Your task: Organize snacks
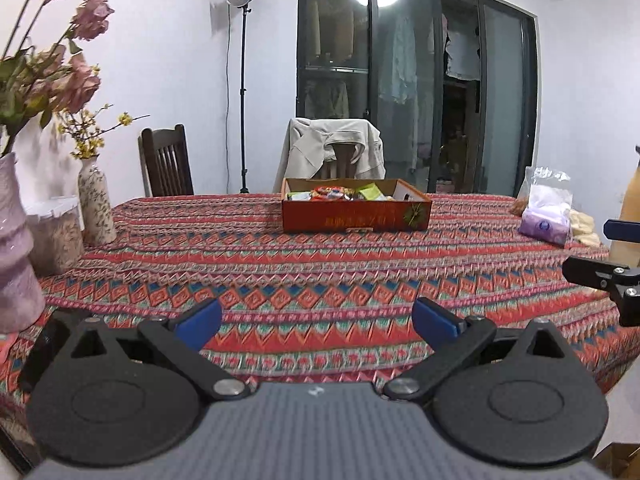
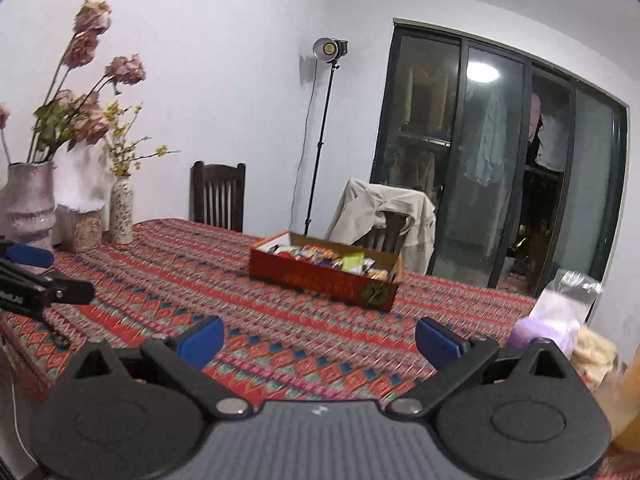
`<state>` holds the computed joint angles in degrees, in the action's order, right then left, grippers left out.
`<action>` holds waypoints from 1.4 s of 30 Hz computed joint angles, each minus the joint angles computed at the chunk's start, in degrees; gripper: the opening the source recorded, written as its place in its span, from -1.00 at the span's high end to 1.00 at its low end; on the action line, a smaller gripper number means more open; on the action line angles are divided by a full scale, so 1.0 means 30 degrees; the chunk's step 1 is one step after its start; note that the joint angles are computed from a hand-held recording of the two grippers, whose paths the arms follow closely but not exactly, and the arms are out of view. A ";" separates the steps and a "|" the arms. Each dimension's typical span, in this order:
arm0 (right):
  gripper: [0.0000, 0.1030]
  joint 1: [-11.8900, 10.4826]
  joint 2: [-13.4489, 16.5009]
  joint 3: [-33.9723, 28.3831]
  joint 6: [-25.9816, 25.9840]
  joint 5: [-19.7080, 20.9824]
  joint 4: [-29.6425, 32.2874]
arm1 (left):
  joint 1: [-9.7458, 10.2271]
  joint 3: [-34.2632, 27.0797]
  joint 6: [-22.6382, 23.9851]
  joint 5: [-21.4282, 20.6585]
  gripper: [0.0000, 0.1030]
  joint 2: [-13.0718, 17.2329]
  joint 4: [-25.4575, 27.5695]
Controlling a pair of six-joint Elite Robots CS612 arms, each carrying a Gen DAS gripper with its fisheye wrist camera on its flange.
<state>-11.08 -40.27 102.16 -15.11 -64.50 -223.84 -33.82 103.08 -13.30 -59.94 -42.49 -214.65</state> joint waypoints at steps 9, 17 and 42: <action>-1.00 0.0383 0.1119 0.0975 0.2479 0.0034 -0.2963 | -0.0506 0.1036 -0.0624 0.0189 -1.00 0.0958 -0.2710; -1.00 0.1107 0.1592 0.1476 0.0957 -0.1639 -0.4464 | -0.1081 0.1907 -0.0948 0.2667 -1.00 0.1339 -0.4315; -1.00 0.0184 0.1106 0.5237 0.4792 -0.1256 -0.6490 | -0.2231 0.4189 -0.2933 0.3623 -1.00 0.0360 -0.3266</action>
<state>-10.53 -36.96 117.87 -0.74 -68.27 -243.31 -40.52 115.65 -22.10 -49.07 -41.41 -224.45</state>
